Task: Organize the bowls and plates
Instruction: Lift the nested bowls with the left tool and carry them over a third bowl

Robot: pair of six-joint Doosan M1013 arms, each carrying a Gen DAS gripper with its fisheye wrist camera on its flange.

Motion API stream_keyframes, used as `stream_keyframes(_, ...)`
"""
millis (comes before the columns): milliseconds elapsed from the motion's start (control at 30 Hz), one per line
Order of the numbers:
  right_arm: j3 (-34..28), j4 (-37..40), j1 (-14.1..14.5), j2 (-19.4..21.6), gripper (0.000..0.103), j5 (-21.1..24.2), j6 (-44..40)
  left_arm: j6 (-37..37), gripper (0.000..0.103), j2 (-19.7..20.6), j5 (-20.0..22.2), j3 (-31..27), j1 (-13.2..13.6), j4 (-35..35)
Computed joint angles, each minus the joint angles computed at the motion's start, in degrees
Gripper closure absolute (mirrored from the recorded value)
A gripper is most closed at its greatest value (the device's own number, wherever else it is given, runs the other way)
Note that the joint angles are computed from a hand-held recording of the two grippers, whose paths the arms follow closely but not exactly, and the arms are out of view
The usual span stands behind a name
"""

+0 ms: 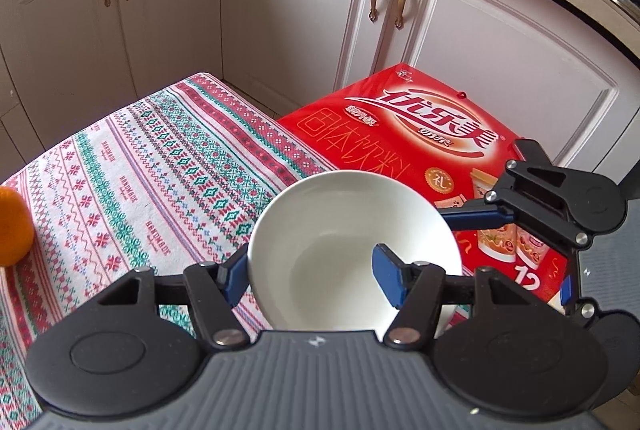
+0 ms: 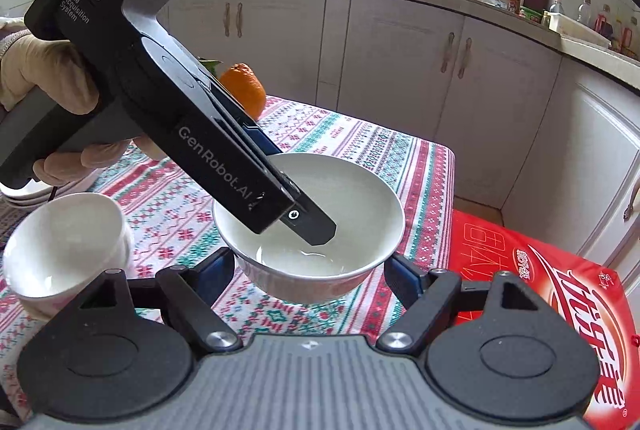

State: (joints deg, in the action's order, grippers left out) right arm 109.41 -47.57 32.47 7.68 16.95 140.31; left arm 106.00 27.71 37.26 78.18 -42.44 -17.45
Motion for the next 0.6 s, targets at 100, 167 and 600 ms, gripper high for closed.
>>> stream_keyframes(100, 0.3, 0.3, 1.0, -0.8, 0.018, 0.4, 0.1, -0.5, 0.041, -1.7, -1.0, 1.9, -0.2, -0.1)
stream_keyframes(167, 0.5, 0.2, 1.7, -1.4, 0.018, 0.8, 0.2, -0.9, 0.041, -2.8, -1.8, 3.2, -0.3, 0.2)
stream_keyframes(600, -0.2, -2.6, 6.6, -2.7, 0.018, 0.7, 1.6, -8.0, 0.04, -10.0, -6.8, 11.6, -0.1, 6.2)
